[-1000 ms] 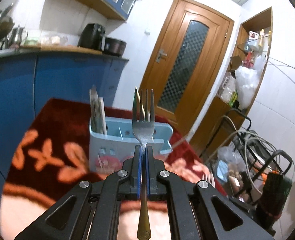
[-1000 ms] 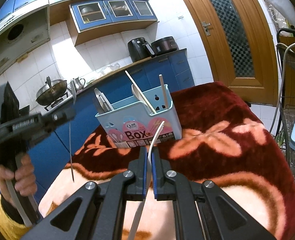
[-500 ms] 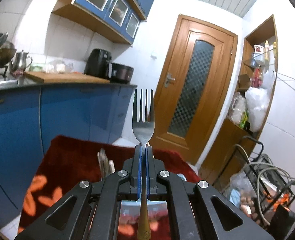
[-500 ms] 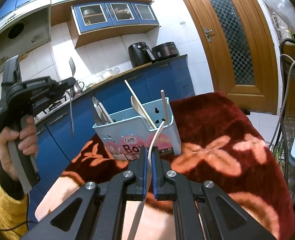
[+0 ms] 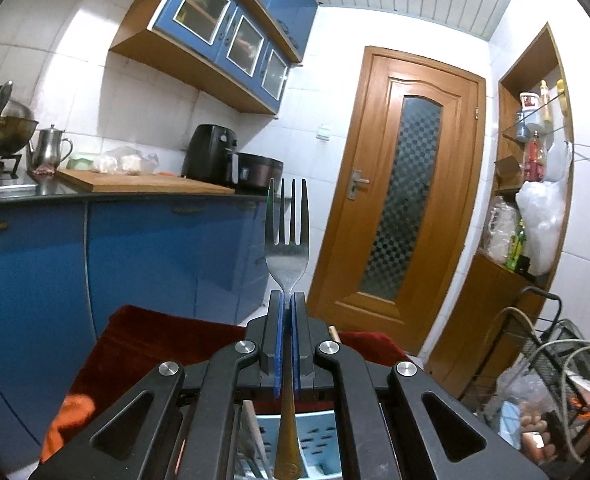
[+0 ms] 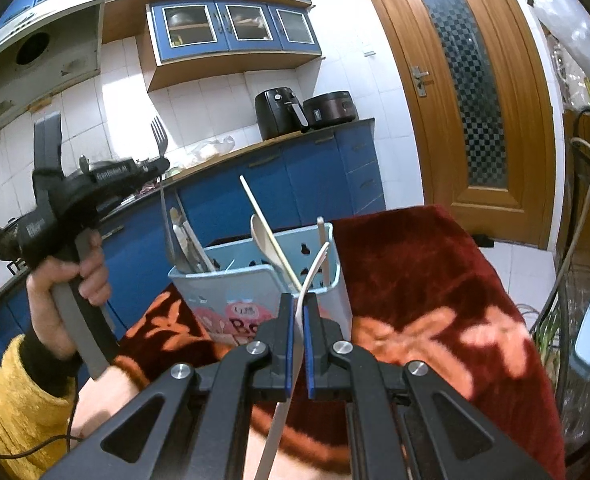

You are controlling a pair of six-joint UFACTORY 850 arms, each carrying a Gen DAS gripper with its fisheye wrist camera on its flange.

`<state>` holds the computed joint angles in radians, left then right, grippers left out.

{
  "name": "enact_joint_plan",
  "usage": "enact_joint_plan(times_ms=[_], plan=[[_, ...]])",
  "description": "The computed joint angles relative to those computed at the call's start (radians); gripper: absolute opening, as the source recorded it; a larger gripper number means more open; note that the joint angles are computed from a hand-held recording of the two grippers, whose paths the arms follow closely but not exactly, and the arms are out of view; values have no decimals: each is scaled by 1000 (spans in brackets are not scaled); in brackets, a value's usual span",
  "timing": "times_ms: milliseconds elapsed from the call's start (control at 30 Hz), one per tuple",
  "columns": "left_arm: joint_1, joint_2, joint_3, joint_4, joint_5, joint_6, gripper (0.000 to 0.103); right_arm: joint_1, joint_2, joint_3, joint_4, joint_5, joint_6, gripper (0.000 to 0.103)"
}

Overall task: Organize utensils
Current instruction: 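Lift the forks with both tools and carry them above the blue holder, then lower the forks into the blue holder with both tools and open them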

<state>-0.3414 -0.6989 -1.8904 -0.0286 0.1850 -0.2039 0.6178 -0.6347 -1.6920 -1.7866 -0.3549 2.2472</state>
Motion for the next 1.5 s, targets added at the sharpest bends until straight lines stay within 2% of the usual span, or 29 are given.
enact_joint_plan(times_ms=[167,500,633,800,900,1000,1067,1200,1333,1500], plan=[[4,-33,-13,24,6,-27,3,-11,-48,-96,53,-15,-98,6],[11,-51,5,106,23,-115,3,-29,-205,-367,4,-80,-160,6],[13,-58,4,154,21,-166,3,-31,-313,-531,3,-153,-231,6],[16,-70,-10,203,4,-211,3,-33,-510,-830,133,-253,-478,6],[16,-72,-12,221,4,-221,3,-32,-597,-962,197,-289,-596,6],[17,-77,-21,313,-5,-305,3,-34,-572,-905,185,-276,-566,6],[16,-80,-32,388,-22,-381,3,-35,-511,-795,133,-252,-481,6],[16,-84,-44,498,-44,-495,6,-36,-444,-682,75,-204,-388,6],[11,-65,-26,465,-44,-453,14,-35,-395,-602,37,-178,-313,14],[3,-26,21,385,-37,-359,14,-35,-331,-513,-46,-145,-182,16]])
